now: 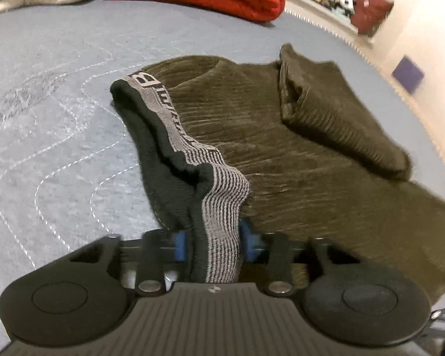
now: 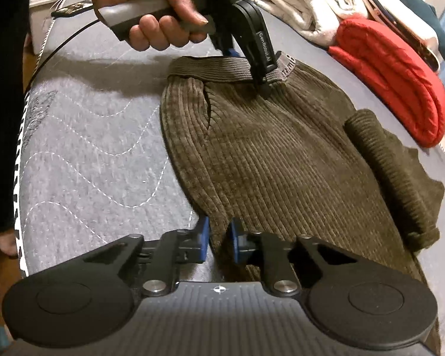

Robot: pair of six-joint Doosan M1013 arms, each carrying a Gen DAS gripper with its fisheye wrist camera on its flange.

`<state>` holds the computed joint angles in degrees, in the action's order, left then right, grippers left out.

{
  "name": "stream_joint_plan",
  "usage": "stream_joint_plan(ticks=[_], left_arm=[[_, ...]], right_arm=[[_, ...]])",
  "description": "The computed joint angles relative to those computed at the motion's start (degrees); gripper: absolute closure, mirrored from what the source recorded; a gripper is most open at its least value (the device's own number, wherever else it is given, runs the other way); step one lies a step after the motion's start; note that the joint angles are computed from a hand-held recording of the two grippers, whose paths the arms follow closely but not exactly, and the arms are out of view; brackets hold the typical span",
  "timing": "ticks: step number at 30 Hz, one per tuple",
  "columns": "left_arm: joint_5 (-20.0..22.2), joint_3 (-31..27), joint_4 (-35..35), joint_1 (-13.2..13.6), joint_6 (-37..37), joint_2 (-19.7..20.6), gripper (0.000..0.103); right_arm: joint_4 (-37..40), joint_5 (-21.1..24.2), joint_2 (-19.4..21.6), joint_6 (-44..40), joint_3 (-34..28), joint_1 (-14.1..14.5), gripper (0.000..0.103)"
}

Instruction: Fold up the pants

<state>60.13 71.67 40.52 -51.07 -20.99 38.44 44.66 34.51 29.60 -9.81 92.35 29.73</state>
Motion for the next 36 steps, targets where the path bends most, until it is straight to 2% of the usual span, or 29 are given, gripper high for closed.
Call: stream_joint_plan(ticks=[1, 4, 5, 8, 9, 12, 15, 16, 17, 19, 22, 24, 25, 27, 28, 31, 32, 36], left_arm=[[-0.78, 0.87, 1.69, -0.40, -1.34, -0.60, 0.077], [-0.69, 1.83, 6.25, -1.76, -2.87, -1.53, 0.081], [-0.58, 1.96, 6.89, -2.11, -3.06, -1.72, 0.081], [-0.59, 3.00, 7.48, -3.01, -4.69, -2.69, 0.082], [-0.65, 3.47, 7.26, -3.23, -5.18, -3.03, 0.082], [-1.24, 5.87, 6.73, -3.85, -7.58, -4.57, 0.083], [-0.74, 8.96, 7.18, -4.57, -11.69, -6.47, 0.083], [-0.97, 10.06, 7.34, -4.69, -13.13, -7.14, 0.083], [-1.74, 11.18, 7.44, -4.73, -14.24, -7.77, 0.083], [-5.24, 12.98, 7.18, -4.35, -14.94, -8.81, 0.081], [-4.58, 12.16, 4.70, -4.00, -12.99, -8.26, 0.073], [-6.23, 12.14, 3.40, -3.54, -11.62, -8.22, 0.064], [-7.71, 12.29, 2.46, -3.25, -10.70, -8.24, 0.056], [-8.58, 12.35, 0.61, -2.87, -8.91, -8.06, 0.055], [-8.55, 11.99, -0.23, -2.70, -7.71, -7.63, 0.057], [-8.22, 11.60, -0.06, -2.66, -6.18, -7.23, 0.078], [-7.83, 11.62, 0.20, -2.84, -6.23, -7.36, 0.081], [-3.75, 10.50, 1.03, -4.04, -4.48, -8.12, 0.084]], right_arm=[[-0.11, 0.05, -0.16, -0.44, 0.11, 0.06, 0.092], [0.90, 1.34, -0.40, -1.54, -0.15, 0.08, 0.095], [1.47, 3.01, -0.43, -1.97, -0.34, -0.19, 0.102], [3.21, 10.44, -0.77, -3.20, -0.83, -0.75, 0.103], [2.78, 11.07, -1.12, -4.01, -0.43, -0.46, 0.103], [0.93, 5.87, -2.38, -5.41, 1.86, 0.99, 0.103], [3.40, 1.87, -3.03, -6.43, 3.01, 1.21, 0.102], [5.14, -0.10, -3.32, -8.19, 3.63, 1.23, 0.095], [6.23, -1.95, -3.51, -9.43, 4.07, 1.32, 0.079], [7.69, -2.96, -3.71, -12.24, 4.71, 1.17, 0.060], [-1.16, 0.06, -3.20, -6.70, 3.68, 1.57, 0.057], [-0.31, -1.74, -3.27, -9.75, 4.64, 1.75, 0.054], [-0.08, -1.88, -3.10, -9.51, 4.39, 1.85, 0.055], [-2.07, -0.32, -2.61, -5.45, 3.01, 1.98, 0.062], [-3.31, 0.61, -2.39, -4.05, 2.43, 1.96, 0.084], [-4.52, 0.45, -2.42, -5.49, 2.38, 2.43, 0.089], [-4.98, 0.76, -2.48, -5.28, 2.23, 2.48, 0.091], [-5.60, 5.08, -3.05, -4.54, 1.56, 2.42, 0.093]])
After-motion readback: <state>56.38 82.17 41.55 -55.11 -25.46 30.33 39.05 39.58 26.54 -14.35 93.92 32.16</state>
